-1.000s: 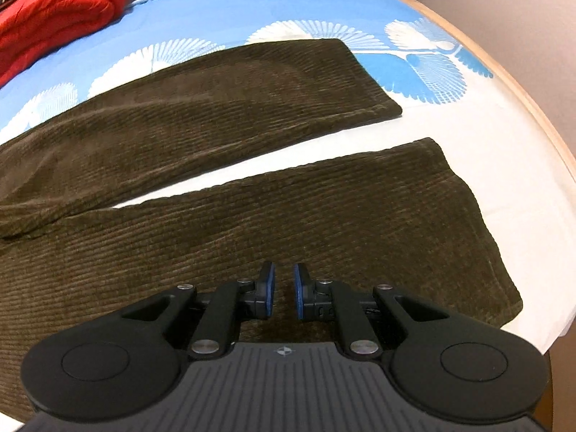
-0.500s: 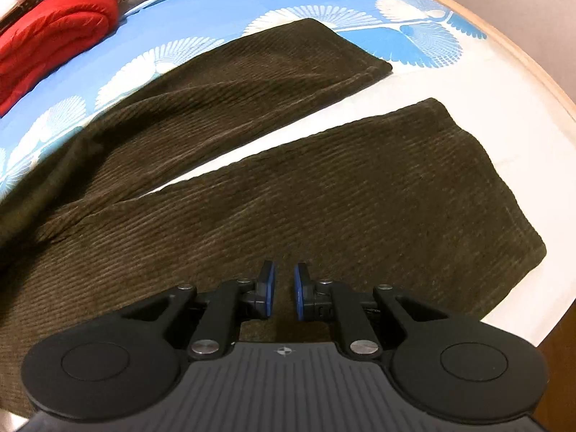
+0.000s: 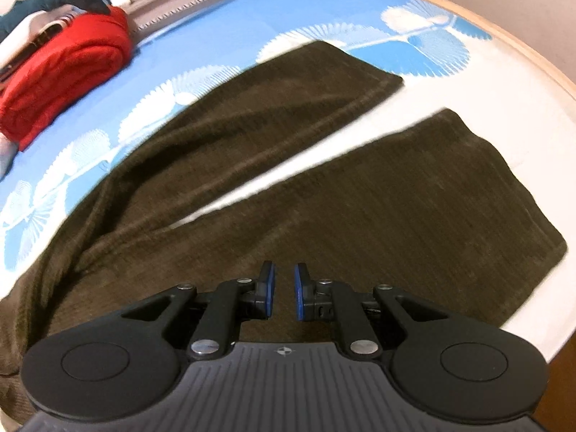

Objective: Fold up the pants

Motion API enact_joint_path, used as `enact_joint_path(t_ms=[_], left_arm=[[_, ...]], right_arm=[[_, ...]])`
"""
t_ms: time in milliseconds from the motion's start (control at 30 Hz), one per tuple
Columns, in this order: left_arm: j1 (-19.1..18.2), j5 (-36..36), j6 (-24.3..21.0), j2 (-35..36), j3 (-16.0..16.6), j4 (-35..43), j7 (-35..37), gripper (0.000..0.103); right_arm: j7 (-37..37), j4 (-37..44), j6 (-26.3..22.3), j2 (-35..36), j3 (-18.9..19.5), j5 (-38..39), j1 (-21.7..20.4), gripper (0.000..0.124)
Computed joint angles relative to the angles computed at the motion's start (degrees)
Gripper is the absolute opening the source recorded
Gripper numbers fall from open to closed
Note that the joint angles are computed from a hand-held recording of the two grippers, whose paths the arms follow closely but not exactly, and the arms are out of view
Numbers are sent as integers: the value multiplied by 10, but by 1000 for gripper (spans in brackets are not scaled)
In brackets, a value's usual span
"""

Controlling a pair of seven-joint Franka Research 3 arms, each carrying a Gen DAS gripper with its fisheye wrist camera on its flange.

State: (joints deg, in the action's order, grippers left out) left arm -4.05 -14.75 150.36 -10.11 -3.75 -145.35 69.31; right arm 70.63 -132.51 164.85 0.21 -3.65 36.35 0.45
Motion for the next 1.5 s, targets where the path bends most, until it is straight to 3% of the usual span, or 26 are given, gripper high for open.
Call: enact_joint_path(t_ms=[33, 100, 233, 333, 367, 467, 700, 867, 1000, 1067, 1267, 1333, 1400, 1433, 1500], left_arm=[[0, -12, 10, 4, 2, 1, -3, 48], [-2, -40, 33, 12, 6, 4, -1, 65], [14, -1, 67, 16, -8, 7, -77, 66], [18, 11, 62, 21, -6, 13, -114, 64], [22, 30, 59, 22, -9, 14, -131, 57], [39, 125, 23, 23, -24, 23, -198, 21], [31, 193, 2, 23, -27, 32, -219, 14], [28, 200, -9, 34, -25, 46, -228, 14], [27, 190, -13, 41, -21, 53, -216, 14], [27, 181, -14, 41, -20, 52, -208, 14], [28, 171, -15, 46, -19, 55, -192, 14], [29, 171, -16, 48, -20, 56, -192, 14], [29, 171, -16, 48, -20, 57, -193, 14], [29, 171, -15, 47, -20, 56, -193, 14], [29, 172, -14, 46, -21, 55, -192, 14]], right_arm=[[-24, 6, 4, 4, 2, 30, 2, 12], [-83, 23, 7, 12, 8, 104, 4, 12], [-194, 65, -17, 33, 20, 246, 3, 13], [-234, 91, -25, 50, 30, 287, 6, 13], [-246, 102, -25, 58, 35, 301, 8, 14], [-265, 142, -33, 92, 47, 335, 10, 18], [-291, 274, -23, 195, 86, 399, 0, 18], [-195, 386, -9, 296, 92, 311, 13, 30], [-66, 472, -13, 373, 70, 211, 40, 40], [14, 513, -23, 407, 39, 147, 65, 49], [191, 621, -84, 491, -52, -24, 129, 49], [216, 633, -83, 502, -76, -73, 147, 44], [253, 627, -84, 501, -113, -125, 172, 26], [259, 625, -84, 498, -110, -130, 167, 13], [262, 595, -73, 470, -78, -113, 140, 7]])
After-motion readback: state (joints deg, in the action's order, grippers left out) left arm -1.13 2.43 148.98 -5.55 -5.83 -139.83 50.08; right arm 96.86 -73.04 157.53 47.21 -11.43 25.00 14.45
